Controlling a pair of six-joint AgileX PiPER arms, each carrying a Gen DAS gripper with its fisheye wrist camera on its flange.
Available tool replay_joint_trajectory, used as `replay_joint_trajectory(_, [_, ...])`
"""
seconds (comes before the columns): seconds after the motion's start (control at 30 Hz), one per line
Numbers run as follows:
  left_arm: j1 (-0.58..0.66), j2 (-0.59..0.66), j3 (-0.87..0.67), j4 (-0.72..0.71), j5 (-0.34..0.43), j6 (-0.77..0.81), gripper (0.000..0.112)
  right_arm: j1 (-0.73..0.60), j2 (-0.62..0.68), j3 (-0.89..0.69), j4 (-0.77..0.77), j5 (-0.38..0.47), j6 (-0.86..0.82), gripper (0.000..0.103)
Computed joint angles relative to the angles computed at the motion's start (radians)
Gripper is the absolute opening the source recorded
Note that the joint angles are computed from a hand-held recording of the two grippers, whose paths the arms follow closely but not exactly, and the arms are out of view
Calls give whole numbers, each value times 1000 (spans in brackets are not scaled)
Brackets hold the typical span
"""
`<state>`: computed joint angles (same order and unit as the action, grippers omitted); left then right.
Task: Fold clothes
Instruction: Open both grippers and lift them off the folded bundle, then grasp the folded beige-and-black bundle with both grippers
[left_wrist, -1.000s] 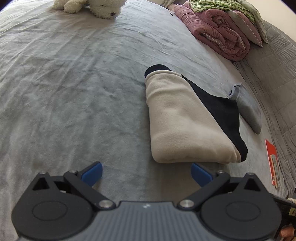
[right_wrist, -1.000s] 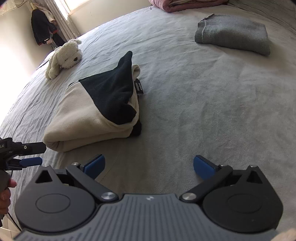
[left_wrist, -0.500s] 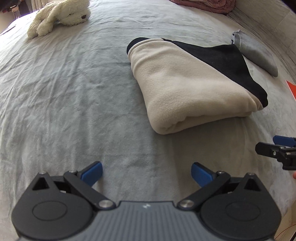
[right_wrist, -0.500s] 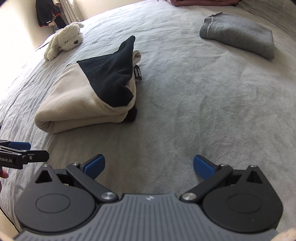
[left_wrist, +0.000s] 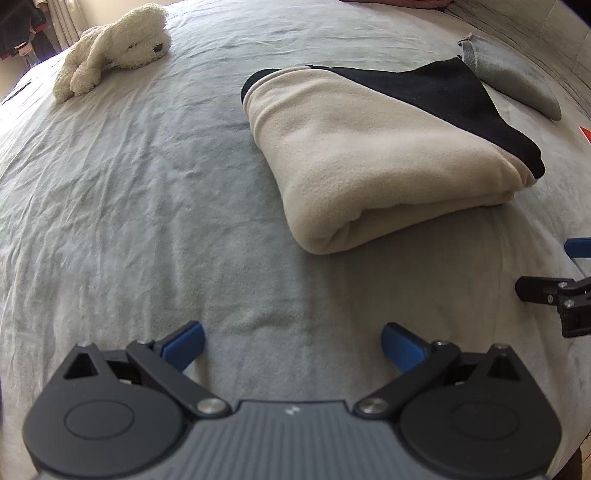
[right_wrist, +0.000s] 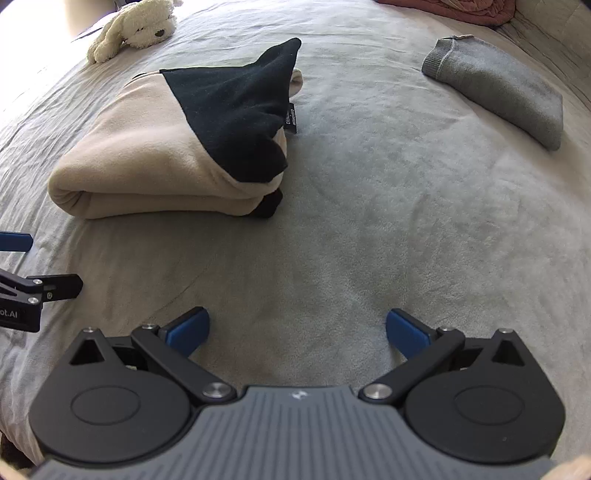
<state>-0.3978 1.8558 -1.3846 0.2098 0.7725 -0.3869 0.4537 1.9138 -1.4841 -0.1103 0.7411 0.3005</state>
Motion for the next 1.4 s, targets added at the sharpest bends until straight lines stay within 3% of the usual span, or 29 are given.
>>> replay_joint_trajectory(0.2, [19, 2, -6, -50, -2, 89, 103, 10, 3, -11, -2, 23, -21, 103])
replay_joint_trajectory(0.33, [51, 31, -80, -132, 79, 221, 103, 11, 6, -19, 4, 36, -75, 103])
replay_joint_trajectory(0.43, [96, 40, -123, -235, 122, 344, 103, -6, 39, -84, 46, 100, -167, 103])
replay_joint_trajectory(0.53, [178, 52, -169, -423, 172, 496, 102, -34, 95, -206, 116, 233, -288, 103])
replay_joint_trajectory(0.73, [356, 113, -275, -820, 322, 696, 102, -174, 130, -323, 414, 344, -496, 103])
replay_joint_trajectory(0.87, [423, 184, -343, -972, 367, 753, 102, -303, 174, -381, 711, 384, -580, 103])
replay_joint_trajectory(1.07, [448, 243, -358, -1083, 343, 765, 100, -396, 270, -462, 974, 393, -588, 100])
replay_joint_trajectory(1.2, [446, 255, -348, -1080, 259, 747, 91, -414, 359, -553, 1041, 419, -542, 82])
replay_joint_trajectory(1.4, [452, 289, -322, -1184, 176, 794, 78, -422, 484, -649, 1139, 408, -504, 68])
